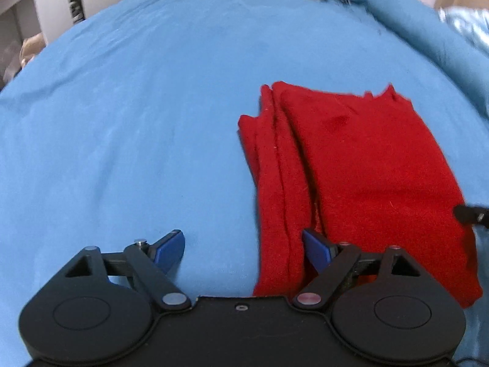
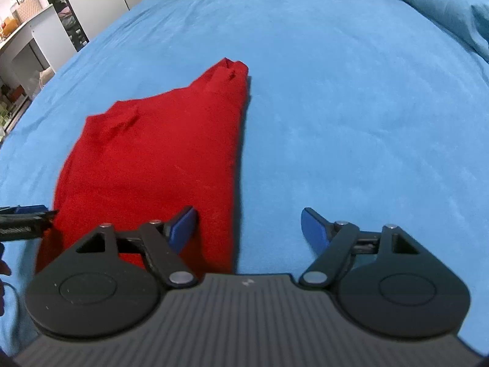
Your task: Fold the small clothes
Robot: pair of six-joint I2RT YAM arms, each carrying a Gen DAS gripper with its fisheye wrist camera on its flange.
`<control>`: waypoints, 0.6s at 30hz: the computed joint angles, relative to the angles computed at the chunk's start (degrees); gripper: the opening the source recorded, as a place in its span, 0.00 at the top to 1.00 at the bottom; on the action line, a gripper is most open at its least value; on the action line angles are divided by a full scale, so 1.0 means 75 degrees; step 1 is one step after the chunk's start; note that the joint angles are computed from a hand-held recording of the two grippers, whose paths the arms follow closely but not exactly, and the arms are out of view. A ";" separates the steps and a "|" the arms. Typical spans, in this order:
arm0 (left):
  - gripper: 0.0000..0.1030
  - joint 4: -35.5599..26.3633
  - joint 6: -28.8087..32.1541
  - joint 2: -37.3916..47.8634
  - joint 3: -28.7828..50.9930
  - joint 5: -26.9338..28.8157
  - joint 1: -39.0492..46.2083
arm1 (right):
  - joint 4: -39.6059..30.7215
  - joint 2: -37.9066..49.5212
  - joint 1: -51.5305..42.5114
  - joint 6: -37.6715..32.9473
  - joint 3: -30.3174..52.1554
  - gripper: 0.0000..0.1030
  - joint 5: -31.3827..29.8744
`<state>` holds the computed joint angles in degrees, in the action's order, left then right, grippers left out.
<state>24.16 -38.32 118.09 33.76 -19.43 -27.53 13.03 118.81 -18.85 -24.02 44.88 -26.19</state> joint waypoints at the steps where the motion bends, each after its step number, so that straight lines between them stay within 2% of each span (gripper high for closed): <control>1: 0.14 0.0360 -0.0025 0.0101 -0.0133 -0.0102 -0.0045 | 0.0250 0.0130 -0.0046 -0.0035 -0.0052 0.10 -0.0083; 6: 0.15 0.0987 -0.0240 0.0247 -0.0440 -0.0764 -0.0506 | 0.1191 0.0104 -0.0283 -0.0284 -0.0588 0.09 -0.0526; 8: 0.18 0.0740 -0.0396 -0.0189 -0.0567 -0.0891 -0.0591 | 0.1368 -0.0383 -0.0331 -0.0277 -0.1001 0.09 -0.0646; 10: 0.18 0.0031 -0.0752 -0.1122 -0.0747 -0.1248 -0.0921 | 0.1163 -0.1345 -0.0639 -0.0454 -0.1561 0.09 -0.1066; 13: 0.17 -0.1752 -0.1429 -0.3152 -0.0906 -0.2192 -0.1916 | -0.0074 -0.3353 -0.1316 -0.0945 -0.2197 0.09 -0.1741; 15: 0.15 -0.3766 -0.2155 -0.4551 -0.0572 -0.3048 -0.2895 | -0.1695 -0.4899 -0.1985 -0.1494 -0.2284 0.06 -0.2307; 16: 0.13 -0.4978 -0.2693 -0.5130 -0.0236 -0.3508 -0.3483 | -0.2806 -0.5698 -0.2469 -0.1914 -0.2188 0.05 -0.2696; 17: 0.06 -0.6085 -0.3261 -0.5520 0.0130 -0.3904 -0.4025 | -0.3707 -0.6250 -0.2864 -0.2269 -0.2046 0.00 -0.2984; 18: 0.00 -0.7251 -0.3960 -0.5776 0.0575 -0.4313 -0.4607 | -0.4878 -0.6801 -0.3409 -0.2825 -0.1786 0.00 -0.3341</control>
<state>-30.23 -68.02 74.77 38.07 -51.78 -62.08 -23.56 67.80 -44.42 -45.20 31.48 -51.25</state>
